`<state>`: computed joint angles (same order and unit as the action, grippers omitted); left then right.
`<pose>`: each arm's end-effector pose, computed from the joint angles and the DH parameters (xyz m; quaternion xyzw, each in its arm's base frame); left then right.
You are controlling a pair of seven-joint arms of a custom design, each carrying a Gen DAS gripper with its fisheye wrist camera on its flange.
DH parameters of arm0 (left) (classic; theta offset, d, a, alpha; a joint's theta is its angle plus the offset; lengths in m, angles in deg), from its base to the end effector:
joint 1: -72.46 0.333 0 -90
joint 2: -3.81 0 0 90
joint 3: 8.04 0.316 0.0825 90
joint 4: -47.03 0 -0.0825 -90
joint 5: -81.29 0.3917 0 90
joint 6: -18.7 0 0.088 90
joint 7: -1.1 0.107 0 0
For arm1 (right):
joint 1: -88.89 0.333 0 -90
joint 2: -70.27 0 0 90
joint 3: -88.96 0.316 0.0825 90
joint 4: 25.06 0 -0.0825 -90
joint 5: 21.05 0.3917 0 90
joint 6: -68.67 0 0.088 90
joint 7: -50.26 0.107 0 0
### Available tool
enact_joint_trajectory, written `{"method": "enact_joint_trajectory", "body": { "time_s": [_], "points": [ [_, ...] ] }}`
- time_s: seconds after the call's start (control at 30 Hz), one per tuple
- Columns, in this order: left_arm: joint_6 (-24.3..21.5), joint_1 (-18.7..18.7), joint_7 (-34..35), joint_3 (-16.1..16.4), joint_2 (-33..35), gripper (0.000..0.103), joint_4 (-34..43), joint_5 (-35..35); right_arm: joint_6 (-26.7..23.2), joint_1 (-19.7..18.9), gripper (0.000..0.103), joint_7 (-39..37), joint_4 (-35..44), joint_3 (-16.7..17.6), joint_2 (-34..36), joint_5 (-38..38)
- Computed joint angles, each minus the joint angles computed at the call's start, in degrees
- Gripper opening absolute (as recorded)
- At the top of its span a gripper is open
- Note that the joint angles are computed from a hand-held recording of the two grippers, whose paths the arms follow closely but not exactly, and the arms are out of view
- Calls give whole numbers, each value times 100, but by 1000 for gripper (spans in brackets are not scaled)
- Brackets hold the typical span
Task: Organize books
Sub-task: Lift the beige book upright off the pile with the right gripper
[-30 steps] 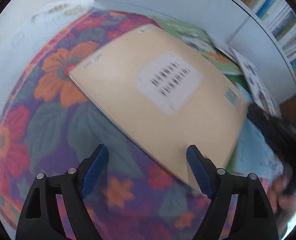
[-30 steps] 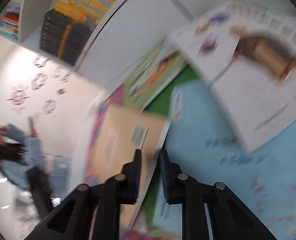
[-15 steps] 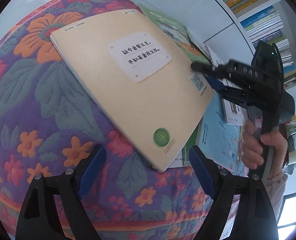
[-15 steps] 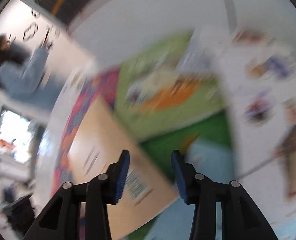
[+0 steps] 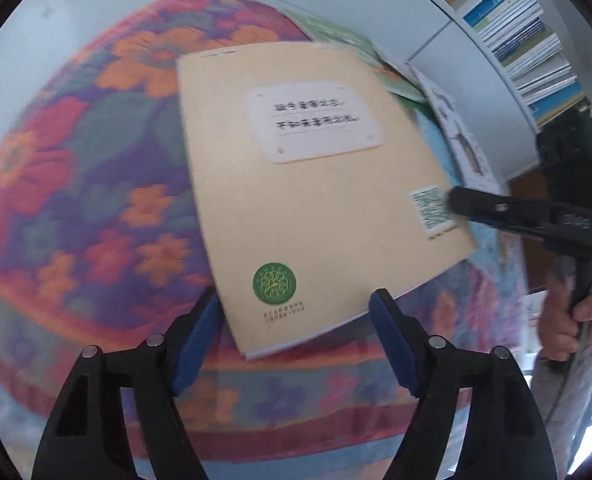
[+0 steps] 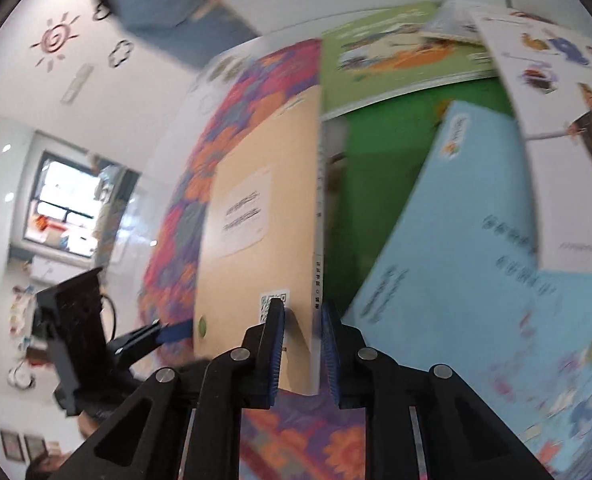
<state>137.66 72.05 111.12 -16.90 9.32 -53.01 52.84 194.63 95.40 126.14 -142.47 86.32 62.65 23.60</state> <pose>0.6123 -0.1211 0.5374 0.5668 -0.7816 0.2528 0.0625 0.5513 0.0609 0.5335 -0.6356 0.6817 0.1178 0.3428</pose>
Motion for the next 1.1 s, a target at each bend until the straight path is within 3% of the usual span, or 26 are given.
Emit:
{"method": "enact_joint_trajectory", "body": {
  "time_s": [0.1, 0.23, 0.3, 0.47, 0.6, 0.77, 0.83, 0.93, 1.0, 1.1],
  "points": [
    [363, -7, -188, 77, -176, 73, -208, 534, 161, 70, 21, -300, 22, 26, 90, 348],
    [583, 58, -227, 156, -182, 73, -253, 697, 210, -7, 23, 216, 193, 220, 566, 35],
    [633, 58, -343, 156, -52, 73, -154, 934, 304, 51, 23, -227, 112, 95, 652, 942],
    [801, 69, -580, 108, 69, 73, -63, 1266, 468, 21, 22, -826, -100, 115, 529, 1905],
    [465, 299, -231, 125, 232, 73, 166, 598, 35, -27, 22, -1818, -205, -13, 303, 3061],
    [258, 488, 46, 105, 323, 73, 267, 165, 197, 86, 20, -1284, 270, 140, 589, 2481],
    [317, 489, 95, 89, 282, 73, 200, 113, 706, 190, 14, -728, 327, 276, 616, 1987],
    [263, 501, 285, 70, 231, 72, 170, -32, 1034, 280, 8, -303, 117, 305, 301, 2024],
    [-20, 577, 615, 43, 276, 71, 255, -507, 1251, 370, 8, 398, 162, 413, 89, 1239],
    [-229, 639, 1083, 26, 205, 71, 227, -1132, 1131, 447, 8, 1542, 440, 569, -163, -378]
  ]
}}
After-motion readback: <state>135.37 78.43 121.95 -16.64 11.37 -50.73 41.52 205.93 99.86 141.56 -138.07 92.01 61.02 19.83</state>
